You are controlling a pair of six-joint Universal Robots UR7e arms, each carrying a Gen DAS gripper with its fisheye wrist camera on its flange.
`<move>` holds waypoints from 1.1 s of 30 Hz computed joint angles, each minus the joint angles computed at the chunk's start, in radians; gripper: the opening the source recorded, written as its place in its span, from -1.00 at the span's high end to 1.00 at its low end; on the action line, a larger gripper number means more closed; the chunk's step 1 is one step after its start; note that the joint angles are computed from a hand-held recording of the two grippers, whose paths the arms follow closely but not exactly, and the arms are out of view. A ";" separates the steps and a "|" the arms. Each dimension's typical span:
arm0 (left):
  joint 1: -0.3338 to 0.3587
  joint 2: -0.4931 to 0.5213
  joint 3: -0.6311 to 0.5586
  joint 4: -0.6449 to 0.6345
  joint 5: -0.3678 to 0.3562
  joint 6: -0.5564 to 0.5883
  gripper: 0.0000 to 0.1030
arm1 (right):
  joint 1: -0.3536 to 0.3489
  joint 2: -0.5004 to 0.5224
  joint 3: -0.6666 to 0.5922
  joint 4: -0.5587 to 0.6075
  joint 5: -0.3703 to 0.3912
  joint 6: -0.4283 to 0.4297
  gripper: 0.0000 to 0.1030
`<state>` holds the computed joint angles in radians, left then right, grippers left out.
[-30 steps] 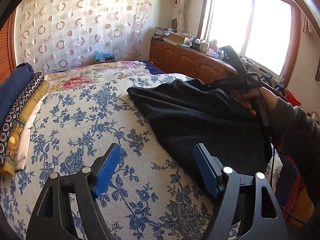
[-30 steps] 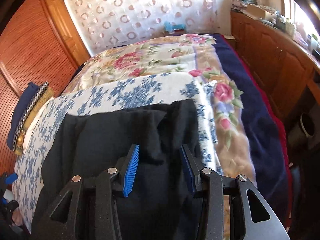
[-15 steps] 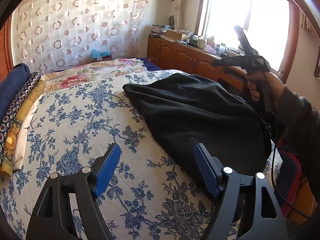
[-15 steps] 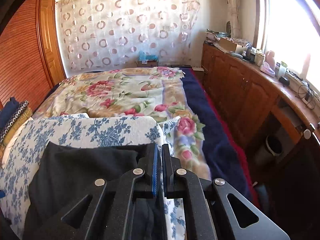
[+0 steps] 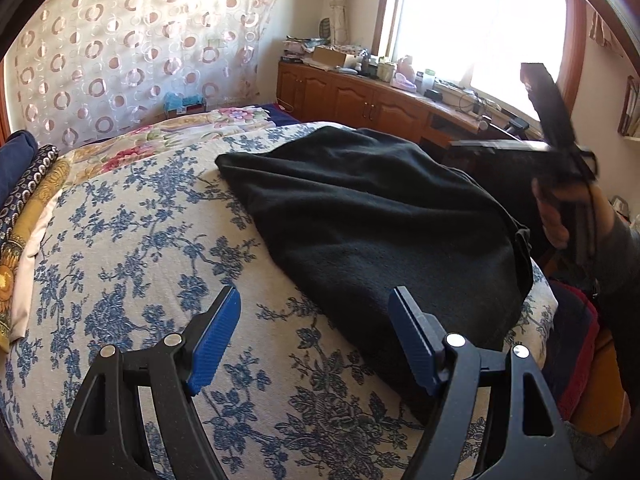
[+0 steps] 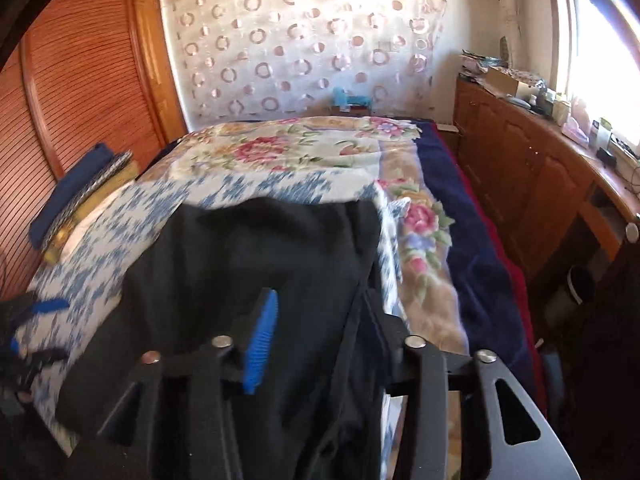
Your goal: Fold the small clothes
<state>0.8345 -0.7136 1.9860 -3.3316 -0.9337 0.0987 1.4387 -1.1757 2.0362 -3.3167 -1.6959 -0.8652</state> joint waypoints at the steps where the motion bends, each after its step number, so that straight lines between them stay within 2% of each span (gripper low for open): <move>1: 0.000 0.002 -0.002 0.003 -0.003 0.000 -0.50 | -0.005 -0.019 0.034 -0.014 0.002 -0.009 0.02; 10: -0.004 0.009 -0.008 0.041 -0.004 -0.007 -0.50 | -0.044 -0.053 0.154 -0.140 0.007 -0.061 0.01; 11: -0.004 0.007 -0.007 0.049 -0.012 -0.010 -0.50 | -0.046 -0.057 0.151 -0.124 0.004 -0.050 0.01; 13: -0.005 0.006 -0.002 0.056 -0.021 -0.014 -0.50 | -0.052 -0.068 0.175 -0.130 -0.018 -0.048 0.01; 16: -0.005 -0.002 0.008 0.068 -0.042 -0.026 -0.50 | -0.044 -0.070 0.198 -0.181 -0.102 -0.068 0.01; 18: -0.002 -0.010 0.016 0.077 -0.066 -0.042 -0.50 | -0.047 -0.079 0.199 -0.178 -0.127 -0.063 0.01; 21: 0.005 -0.027 0.031 0.103 -0.128 -0.068 -0.50 | -0.053 -0.105 0.204 -0.173 -0.111 -0.043 0.01; 24: 0.006 -0.039 0.041 0.140 -0.172 -0.082 -0.46 | -0.049 -0.126 0.214 -0.171 -0.063 -0.019 0.01; 28: 0.017 -0.051 0.039 0.200 -0.269 -0.087 0.26 | -0.032 -0.133 0.238 -0.176 -0.007 -0.036 0.01; 29: 0.016 -0.047 0.038 0.194 -0.273 -0.087 0.54 | -0.022 -0.133 0.243 -0.171 0.000 -0.044 -0.06; 30: 0.009 -0.046 0.039 0.184 -0.267 -0.075 0.72 | -0.017 -0.134 0.250 -0.171 0.010 -0.052 -0.14; 33: -0.007 -0.056 0.035 0.149 -0.282 -0.057 0.79 | -0.009 -0.142 0.271 -0.146 0.057 -0.075 -0.23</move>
